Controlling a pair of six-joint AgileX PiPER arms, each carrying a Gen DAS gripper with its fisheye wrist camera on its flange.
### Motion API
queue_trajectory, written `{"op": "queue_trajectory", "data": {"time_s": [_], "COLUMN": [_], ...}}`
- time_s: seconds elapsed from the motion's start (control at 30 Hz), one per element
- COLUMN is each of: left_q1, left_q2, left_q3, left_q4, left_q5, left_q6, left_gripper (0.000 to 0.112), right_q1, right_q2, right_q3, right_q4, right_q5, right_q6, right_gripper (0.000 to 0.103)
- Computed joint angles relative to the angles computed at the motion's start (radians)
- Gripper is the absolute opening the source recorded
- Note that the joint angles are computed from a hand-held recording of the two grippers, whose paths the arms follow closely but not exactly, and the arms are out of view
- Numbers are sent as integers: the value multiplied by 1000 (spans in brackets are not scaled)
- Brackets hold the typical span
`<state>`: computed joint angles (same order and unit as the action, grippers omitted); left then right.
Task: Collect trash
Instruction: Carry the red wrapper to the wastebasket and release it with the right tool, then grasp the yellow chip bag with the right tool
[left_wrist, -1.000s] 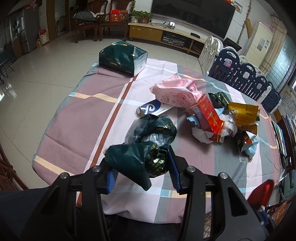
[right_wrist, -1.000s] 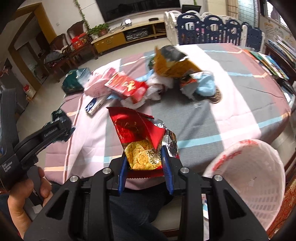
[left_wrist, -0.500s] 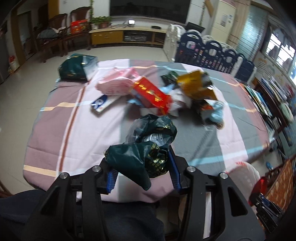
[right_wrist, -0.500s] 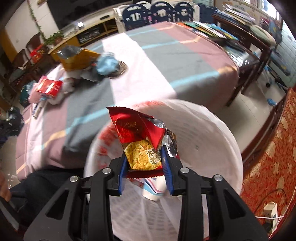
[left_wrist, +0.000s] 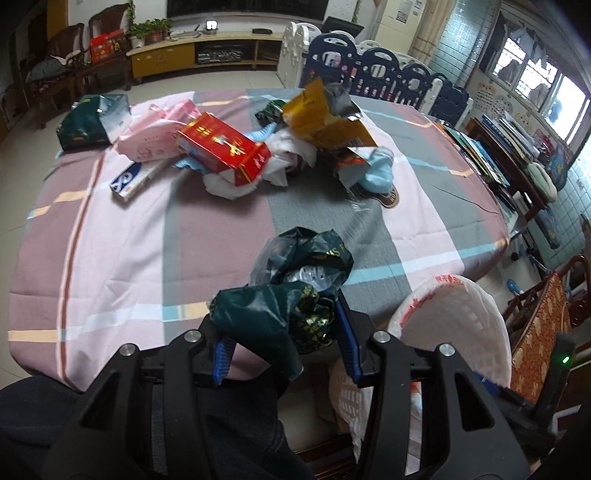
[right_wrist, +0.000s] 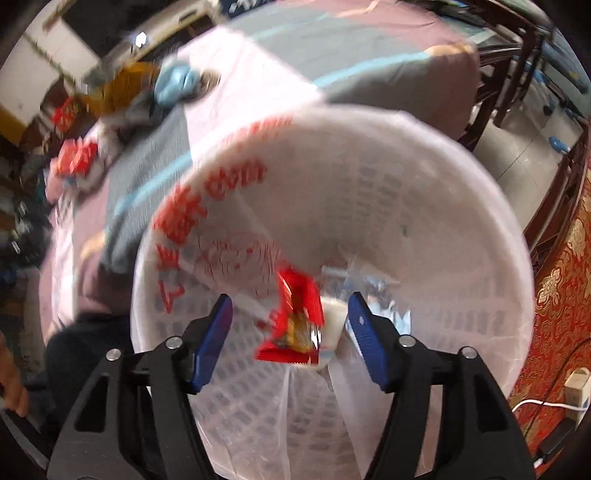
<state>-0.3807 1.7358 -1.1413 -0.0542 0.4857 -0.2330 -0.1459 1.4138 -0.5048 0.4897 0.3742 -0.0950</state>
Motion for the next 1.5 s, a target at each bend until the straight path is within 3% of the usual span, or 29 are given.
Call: {"op": "queue_trajectory", "data": {"time_s": [0.13, 0.3, 0.43, 0.5, 0.57, 0.7, 0.87, 1.0, 1.17, 1.3, 1.37, 1.47, 1.5], "left_q1": [38, 1, -82, -140, -192, -233, -140, -48, 111, 214, 251, 304, 310], "left_q2": [30, 66, 87, 96, 104, 99, 78, 32, 23, 22, 33, 63, 76], "left_q3": [1, 13, 16, 17, 15, 15, 23, 50, 51, 53, 47, 38, 31], "left_q4": [-392, -746, -865, -837, -788, -661, -610, -269, 3, 91, 101, 26, 10], "left_q5": [26, 90, 143, 132, 117, 60, 19, -97, -105, -91, -84, -82, -80], "left_q6": [363, 767, 943, 943, 912, 789, 659, 264, -174, -328, -361, -289, -274], "left_gripper": [48, 48, 51, 62, 84, 90, 90, 90, 90, 90, 90, 90, 90], "right_q1": [-178, -369, -475, -507, -511, -528, -446, -335, -88, 178, 270, 379, 408], "right_q2": [-166, -325, -322, -307, -278, -263, -270, -252, -107, 111, 253, 457, 526], "right_q3": [25, 12, 5, 17, 28, 35, 29, 8, -131, -409, -609, -909, -1009], "right_q4": [166, 183, 275, 317, 351, 358, 285, 218, 162, -196, -396, -696, -782], "right_q5": [36, 102, 142, 152, 146, 167, 133, 93, 15, -61, -47, 28, 70], "right_q6": [-149, -217, -349, -401, -432, -453, -362, -270, -141, 201, 313, 441, 456], "right_gripper": [68, 72, 72, 72, 72, 72, 72, 72, 72, 72, 78, 91, 91]}}
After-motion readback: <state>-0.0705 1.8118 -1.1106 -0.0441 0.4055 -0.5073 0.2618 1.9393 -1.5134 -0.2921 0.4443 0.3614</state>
